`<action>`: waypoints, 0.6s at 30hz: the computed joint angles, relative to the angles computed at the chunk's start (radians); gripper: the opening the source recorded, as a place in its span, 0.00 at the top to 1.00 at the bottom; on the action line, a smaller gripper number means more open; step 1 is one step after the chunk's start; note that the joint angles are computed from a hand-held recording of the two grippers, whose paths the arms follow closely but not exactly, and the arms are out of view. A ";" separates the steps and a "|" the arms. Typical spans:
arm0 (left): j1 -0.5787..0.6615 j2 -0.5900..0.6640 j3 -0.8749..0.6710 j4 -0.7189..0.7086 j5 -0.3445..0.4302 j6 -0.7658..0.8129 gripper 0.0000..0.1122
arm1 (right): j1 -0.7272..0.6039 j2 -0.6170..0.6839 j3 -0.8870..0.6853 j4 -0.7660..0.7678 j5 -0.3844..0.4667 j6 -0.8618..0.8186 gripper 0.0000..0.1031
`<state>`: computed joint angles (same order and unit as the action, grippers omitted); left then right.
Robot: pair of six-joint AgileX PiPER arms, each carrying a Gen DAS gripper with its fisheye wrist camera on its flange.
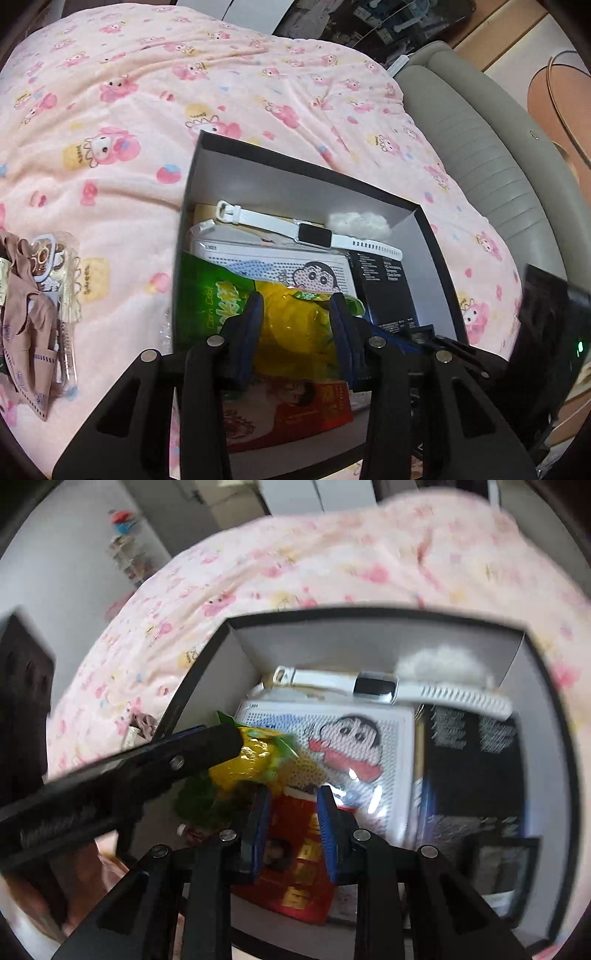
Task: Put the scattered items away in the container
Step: 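Move the left gripper from the box to the hand cream tube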
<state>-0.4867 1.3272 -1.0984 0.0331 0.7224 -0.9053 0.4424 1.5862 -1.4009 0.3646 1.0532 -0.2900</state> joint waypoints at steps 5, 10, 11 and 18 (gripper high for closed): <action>-0.080 0.048 -0.064 0.150 0.113 -0.094 0.67 | -0.051 -0.051 0.041 -0.028 -0.019 0.056 0.78; -0.117 0.040 -0.067 0.158 0.131 -0.109 0.67 | -0.098 -0.072 0.053 -0.003 -0.005 0.060 0.78; -0.144 0.031 -0.072 0.187 0.147 -0.134 0.67 | -0.110 -0.103 0.070 0.001 -0.006 0.053 0.78; -0.427 -0.065 -0.103 0.390 0.253 -0.373 0.58 | -0.132 -0.343 0.189 -0.009 -0.003 0.104 0.71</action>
<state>-0.9139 1.2617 -1.2010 0.4229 0.9750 -1.2783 0.3108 1.2427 -1.2115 0.3560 1.0503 -0.1857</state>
